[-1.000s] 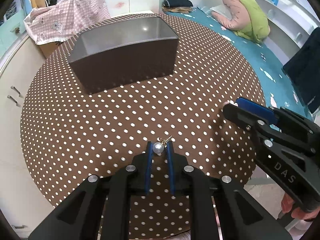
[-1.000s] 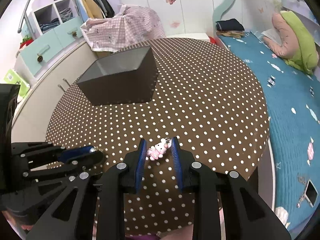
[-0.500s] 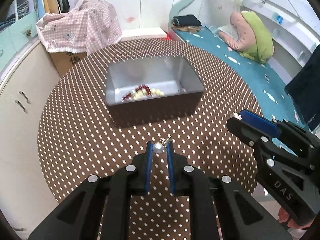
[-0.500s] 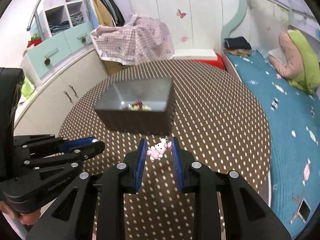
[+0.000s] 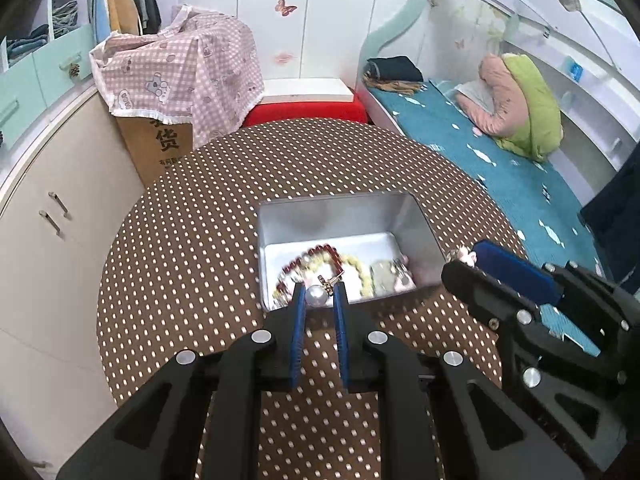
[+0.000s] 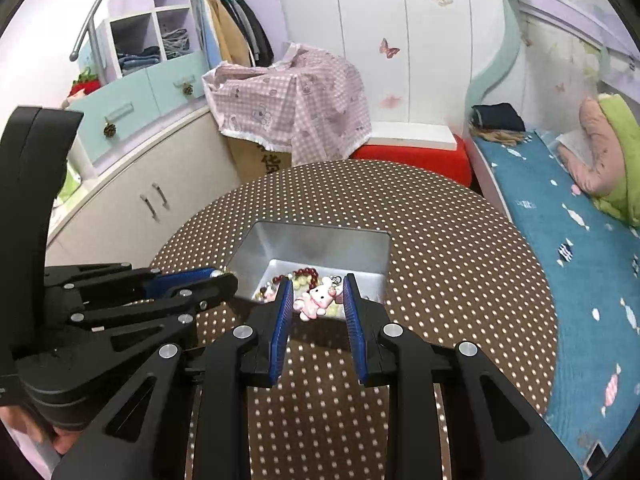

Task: Organize jewelry
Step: 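Carry the pink charm and pearl keychain with both tools over the grey box, then open both tools to drop the pink charm and keychain into the box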

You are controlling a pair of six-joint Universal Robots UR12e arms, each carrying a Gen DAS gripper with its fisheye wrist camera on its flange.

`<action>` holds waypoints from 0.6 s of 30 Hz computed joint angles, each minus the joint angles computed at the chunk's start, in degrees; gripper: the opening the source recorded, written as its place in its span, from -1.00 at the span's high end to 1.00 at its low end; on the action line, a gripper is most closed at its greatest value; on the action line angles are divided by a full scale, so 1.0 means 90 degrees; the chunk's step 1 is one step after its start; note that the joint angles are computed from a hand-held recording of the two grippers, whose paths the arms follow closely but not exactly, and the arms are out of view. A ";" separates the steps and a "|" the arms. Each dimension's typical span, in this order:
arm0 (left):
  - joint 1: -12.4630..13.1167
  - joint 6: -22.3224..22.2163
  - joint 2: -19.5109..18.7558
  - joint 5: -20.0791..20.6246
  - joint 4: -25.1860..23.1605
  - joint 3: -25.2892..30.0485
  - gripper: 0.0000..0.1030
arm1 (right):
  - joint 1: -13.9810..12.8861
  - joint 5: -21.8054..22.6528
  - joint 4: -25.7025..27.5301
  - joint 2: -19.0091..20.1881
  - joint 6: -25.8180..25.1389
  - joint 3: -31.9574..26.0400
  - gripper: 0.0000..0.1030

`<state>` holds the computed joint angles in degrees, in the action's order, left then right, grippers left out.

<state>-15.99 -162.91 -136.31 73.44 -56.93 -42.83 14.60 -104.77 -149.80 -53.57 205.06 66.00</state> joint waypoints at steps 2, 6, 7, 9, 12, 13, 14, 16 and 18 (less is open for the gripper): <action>-0.0006 -0.0058 -0.0176 0.0057 -0.0153 0.0306 0.75 | -0.0037 0.0088 0.0111 0.0105 -0.0032 -0.0167 0.49; -0.0025 -0.0102 -0.0419 0.0177 -0.0373 0.0711 0.75 | -0.0078 0.0224 0.0286 0.0277 -0.0071 -0.0419 0.49; -0.0029 -0.0119 -0.0508 0.0199 -0.0472 0.0862 0.75 | -0.0086 0.0247 0.0341 0.0325 -0.0095 -0.0495 0.49; -0.0035 -0.0152 -0.0617 0.0244 -0.0564 0.1040 0.75 | -0.0096 0.0255 0.0418 0.0391 -0.0130 -0.0592 0.48; -0.0029 -0.0194 -0.0713 0.0278 -0.0623 0.1193 0.74 | -0.0130 0.0348 0.0466 0.0438 -0.0098 -0.0643 0.46; -0.0026 -0.0186 -0.0723 0.0279 -0.0635 0.1206 0.73 | -0.0136 0.0346 0.0477 0.0444 -0.0071 -0.0651 0.46; -0.0028 -0.0169 -0.0751 0.0304 -0.0676 0.1261 0.70 | -0.0142 0.0363 0.0490 0.0448 -0.0051 -0.0659 0.39; -0.0034 -0.0251 -0.0768 0.0431 -0.0648 0.1284 0.44 | -0.0131 0.0178 0.0537 0.0446 0.0049 -0.0663 0.20; -0.0022 -0.0360 -0.0798 0.0464 -0.0644 0.1335 0.08 | -0.0131 0.0031 0.0462 0.0406 0.0119 -0.0581 -0.07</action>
<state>-16.19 -166.15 -143.49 77.62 -62.73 -30.81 13.42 -104.49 -145.65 -49.92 206.13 60.77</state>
